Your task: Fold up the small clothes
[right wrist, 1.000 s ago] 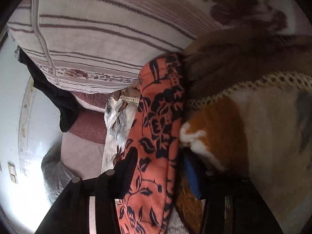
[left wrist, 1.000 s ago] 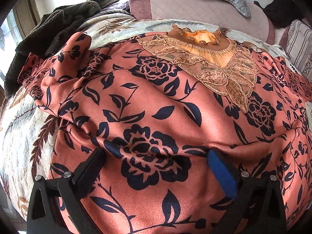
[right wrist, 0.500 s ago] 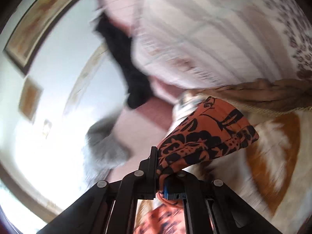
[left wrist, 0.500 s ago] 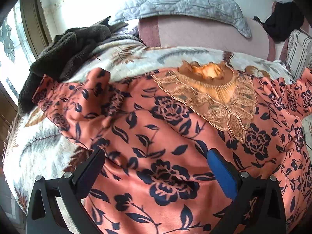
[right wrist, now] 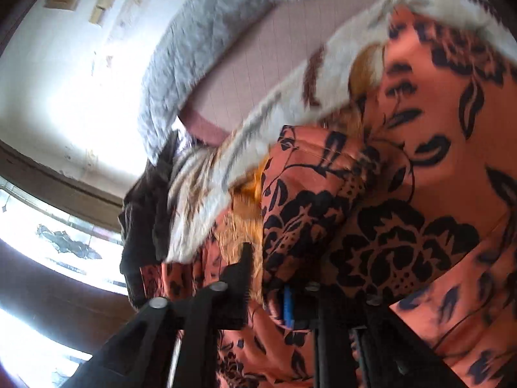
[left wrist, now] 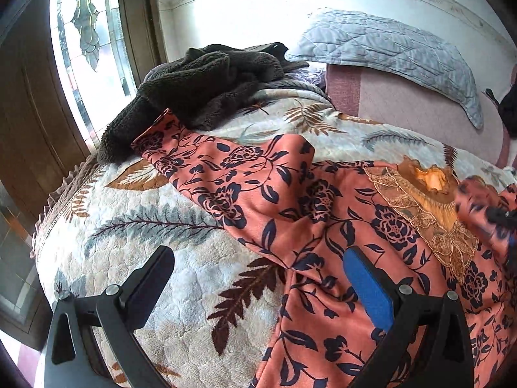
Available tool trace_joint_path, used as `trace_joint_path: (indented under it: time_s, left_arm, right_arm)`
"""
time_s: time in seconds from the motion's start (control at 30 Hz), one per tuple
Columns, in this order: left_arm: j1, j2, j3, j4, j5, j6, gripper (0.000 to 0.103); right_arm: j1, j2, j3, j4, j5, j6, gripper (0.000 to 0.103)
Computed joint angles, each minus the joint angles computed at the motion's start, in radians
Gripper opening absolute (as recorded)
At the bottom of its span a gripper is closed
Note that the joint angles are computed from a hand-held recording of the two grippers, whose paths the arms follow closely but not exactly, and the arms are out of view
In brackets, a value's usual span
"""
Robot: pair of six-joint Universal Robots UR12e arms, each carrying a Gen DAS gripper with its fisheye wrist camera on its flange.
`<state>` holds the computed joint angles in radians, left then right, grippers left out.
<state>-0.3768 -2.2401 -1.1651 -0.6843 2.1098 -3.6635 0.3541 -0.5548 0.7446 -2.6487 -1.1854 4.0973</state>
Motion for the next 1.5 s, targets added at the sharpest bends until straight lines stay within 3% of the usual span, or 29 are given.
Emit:
trace_joint_path:
  time_s: [0.07, 0.23, 0.3, 0.37, 0.43, 0.47, 0.5, 0.57, 0.67, 0.73, 0.8, 0.87, 0.93, 1.03, 1.07, 1.13, 1.2, 1.33, 1.43, 1.5]
  left_arm:
    - [0.004, 0.005, -0.009, 0.021, -0.016, -0.019, 0.103]
    - [-0.006, -0.004, -0.008, 0.116, -0.072, 0.029, 0.103]
    - [-0.017, -0.015, 0.0, 0.178, -0.112, 0.099, 0.103]
    - [-0.029, -0.031, 0.015, 0.221, -0.162, 0.173, 0.103]
    - [-0.039, -0.052, 0.042, 0.233, -0.21, 0.23, 0.103]
    - [-0.043, -0.064, 0.059, 0.219, -0.234, 0.252, 0.103]
    - [-0.043, -0.074, 0.076, 0.195, -0.264, 0.264, 0.103]
    - [-0.038, -0.085, 0.092, 0.173, -0.331, 0.254, 0.101]
    - [-0.02, -0.099, 0.112, 0.157, -0.419, 0.204, 0.095]
    - [-0.011, -0.117, 0.141, 0.119, -0.435, 0.159, 0.091]
    - [-0.001, -0.143, 0.188, 0.042, -0.46, 0.137, 0.076]
    - [0.013, -0.173, 0.246, -0.053, -0.547, 0.112, 0.056]
    - [0.022, -0.195, 0.273, -0.08, -0.623, 0.078, 0.039]
    - [0.009, -0.218, 0.308, -0.091, -0.599, 0.111, 0.033]
    - [0.006, -0.222, 0.312, -0.085, -0.588, 0.122, 0.02]
    - [0.012, -0.215, 0.298, -0.038, -0.605, 0.11, 0.004]
    - [0.013, -0.199, 0.264, 0.05, -0.601, 0.105, 0.004]
    - [0.003, -0.169, 0.216, 0.197, -0.486, 0.149, 0.003]
    - [0.004, -0.143, 0.184, 0.232, -0.364, 0.159, 0.003]
    - [0.011, -0.129, 0.165, 0.215, -0.323, 0.17, 0.003]
  right_arm:
    - [0.006, 0.015, 0.012, -0.013, 0.115, 0.045, 0.092]
    - [0.005, -0.051, 0.181, -0.238, 0.266, 0.051, 0.092]
    - [-0.006, -0.093, 0.252, -0.314, 0.25, 0.041, 0.092]
    - [-0.018, -0.143, 0.347, -0.424, 0.159, 0.053, 0.092]
    - [-0.025, -0.181, 0.415, -0.487, 0.024, 0.053, 0.089]
    - [-0.03, -0.187, 0.436, -0.529, -0.024, 0.088, 0.077]
    - [-0.037, -0.187, 0.446, -0.558, -0.046, 0.146, 0.055]
    - [-0.05, -0.183, 0.443, -0.574, -0.062, 0.2, 0.034]
    - [-0.057, -0.187, 0.429, -0.519, -0.092, 0.177, 0.034]
    - [-0.063, -0.187, 0.414, -0.477, -0.094, 0.163, 0.034]
    - [-0.063, -0.181, 0.392, -0.421, -0.107, 0.146, 0.034]
    - [-0.066, -0.176, 0.379, -0.384, -0.095, 0.149, 0.034]
    - [-0.07, -0.174, 0.376, -0.365, -0.082, 0.136, 0.034]
    - [-0.068, -0.173, 0.372, -0.346, -0.089, 0.122, 0.034]
    - [-0.069, -0.173, 0.374, -0.35, -0.088, 0.123, 0.034]
    - [-0.069, -0.179, 0.383, -0.364, -0.112, 0.119, 0.034]
    - [-0.068, -0.189, 0.402, -0.405, -0.163, 0.126, 0.034]
    - [-0.067, -0.204, 0.438, -0.482, -0.257, 0.166, 0.036]
    - [-0.068, -0.201, 0.444, -0.525, -0.275, 0.205, 0.036]
    - [-0.065, -0.193, 0.428, -0.522, -0.282, 0.193, 0.036]
